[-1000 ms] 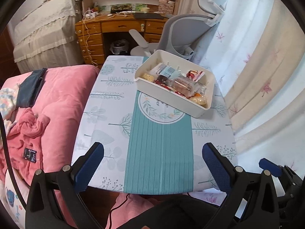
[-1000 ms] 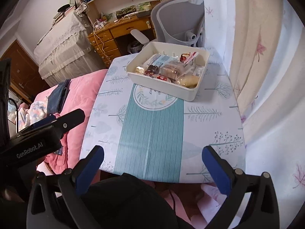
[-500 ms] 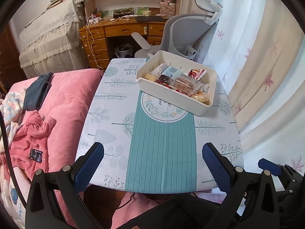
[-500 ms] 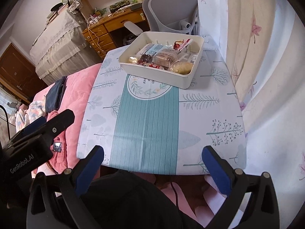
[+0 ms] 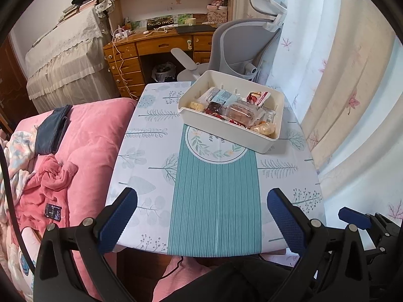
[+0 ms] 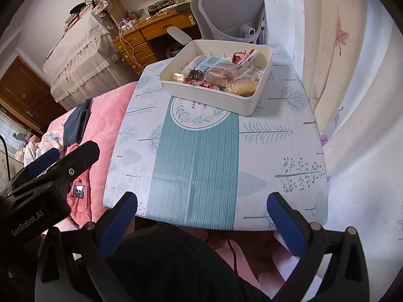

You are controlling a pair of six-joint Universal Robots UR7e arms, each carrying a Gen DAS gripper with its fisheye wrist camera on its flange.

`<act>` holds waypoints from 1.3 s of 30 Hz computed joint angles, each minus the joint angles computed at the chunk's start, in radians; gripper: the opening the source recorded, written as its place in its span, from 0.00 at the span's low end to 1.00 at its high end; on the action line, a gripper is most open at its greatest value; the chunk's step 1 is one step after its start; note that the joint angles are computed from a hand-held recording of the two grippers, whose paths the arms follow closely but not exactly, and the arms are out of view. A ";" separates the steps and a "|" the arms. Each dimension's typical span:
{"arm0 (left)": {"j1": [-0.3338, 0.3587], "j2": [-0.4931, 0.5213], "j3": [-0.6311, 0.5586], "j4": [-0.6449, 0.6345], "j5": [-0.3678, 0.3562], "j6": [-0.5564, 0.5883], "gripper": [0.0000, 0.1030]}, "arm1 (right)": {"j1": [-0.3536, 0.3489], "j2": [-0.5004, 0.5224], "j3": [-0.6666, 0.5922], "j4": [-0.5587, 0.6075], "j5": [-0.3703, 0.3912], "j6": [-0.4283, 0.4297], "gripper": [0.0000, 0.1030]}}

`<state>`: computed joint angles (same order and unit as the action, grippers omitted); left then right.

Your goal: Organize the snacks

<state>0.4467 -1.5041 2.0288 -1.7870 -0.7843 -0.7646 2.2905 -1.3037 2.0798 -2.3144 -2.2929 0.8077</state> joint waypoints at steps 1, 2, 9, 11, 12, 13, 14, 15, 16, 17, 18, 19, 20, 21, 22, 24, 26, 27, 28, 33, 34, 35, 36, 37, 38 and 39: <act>-0.001 0.001 0.000 0.000 0.002 -0.001 0.99 | 0.000 -0.001 0.000 0.001 0.001 0.000 1.00; -0.002 0.001 0.001 -0.001 0.002 0.000 0.99 | 0.001 0.000 0.001 0.001 0.000 0.000 1.00; -0.007 0.005 0.004 -0.004 0.001 -0.005 0.99 | -0.001 -0.004 0.004 0.001 0.003 -0.002 1.00; -0.006 0.004 0.004 -0.005 0.000 -0.002 0.99 | -0.001 -0.005 0.005 0.002 0.004 -0.004 1.00; -0.007 0.004 0.004 -0.005 0.000 -0.003 0.99 | -0.001 -0.004 0.005 0.001 0.003 -0.003 1.00; -0.007 0.005 0.004 -0.004 -0.001 -0.004 0.99 | 0.000 -0.004 0.005 0.002 0.003 -0.001 1.00; -0.006 0.004 0.004 -0.004 0.000 -0.002 0.99 | 0.000 -0.004 0.004 0.002 0.003 0.000 1.00; -0.006 0.003 0.004 -0.005 0.000 -0.001 0.99 | -0.001 -0.006 0.006 0.003 0.006 -0.003 1.00; -0.006 0.004 0.004 -0.005 0.000 -0.002 0.99 | 0.001 -0.003 0.004 0.003 0.002 0.002 1.00; -0.007 0.004 0.005 -0.005 0.001 -0.002 0.99 | 0.001 -0.003 0.004 0.003 0.002 0.003 1.00; -0.006 0.003 0.005 -0.006 0.000 -0.001 0.99 | 0.001 -0.003 0.004 0.003 0.002 0.003 1.00; -0.007 0.004 0.005 -0.006 -0.001 -0.002 0.99 | 0.001 -0.003 0.003 0.004 0.003 0.004 1.00; -0.007 0.004 0.004 -0.005 -0.001 -0.001 0.99 | 0.001 -0.003 0.003 0.005 0.003 0.005 1.00; -0.007 0.004 0.004 -0.005 -0.001 -0.001 0.99 | 0.001 -0.003 0.003 0.005 0.003 0.005 1.00; -0.008 0.006 0.004 -0.005 -0.001 -0.002 0.99 | 0.000 -0.004 0.003 0.007 0.004 0.006 1.00; -0.011 0.008 0.005 -0.003 -0.003 -0.008 0.99 | -0.001 -0.009 0.008 0.008 0.007 0.008 1.00; -0.011 0.008 0.005 -0.002 -0.003 -0.009 0.99 | 0.000 -0.012 0.014 0.006 0.011 0.010 1.00; -0.012 0.008 0.005 -0.002 -0.003 -0.009 0.99 | 0.000 -0.013 0.016 0.005 0.011 0.009 1.00; -0.012 0.009 0.005 -0.001 -0.003 -0.010 0.99 | -0.001 -0.013 0.015 0.005 0.011 0.008 1.00; -0.011 0.008 0.005 -0.002 -0.001 -0.008 0.99 | -0.002 -0.022 0.033 -0.003 0.021 0.007 1.00; -0.014 0.008 0.007 -0.002 -0.002 -0.011 0.99 | -0.001 -0.022 0.035 -0.004 0.023 0.009 1.00; -0.017 0.008 0.008 0.000 -0.002 -0.015 0.99 | -0.002 -0.022 0.034 -0.004 0.023 0.008 1.00; -0.015 0.007 0.008 -0.001 -0.002 -0.012 0.99 | -0.002 -0.022 0.033 -0.003 0.023 0.007 1.00; -0.015 0.007 0.008 -0.001 -0.002 -0.011 0.99 | -0.003 -0.022 0.034 -0.004 0.024 0.006 1.00; -0.015 0.008 0.008 -0.001 -0.001 -0.012 0.99 | -0.001 -0.023 0.036 -0.004 0.026 0.008 1.00; -0.015 0.008 0.007 -0.001 -0.002 -0.012 0.99 | -0.001 -0.022 0.037 -0.003 0.028 0.010 1.00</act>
<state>0.4317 -1.4962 2.0362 -1.7882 -0.7864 -0.7762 2.2897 -1.3257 2.1166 -2.3179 -2.2651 0.8178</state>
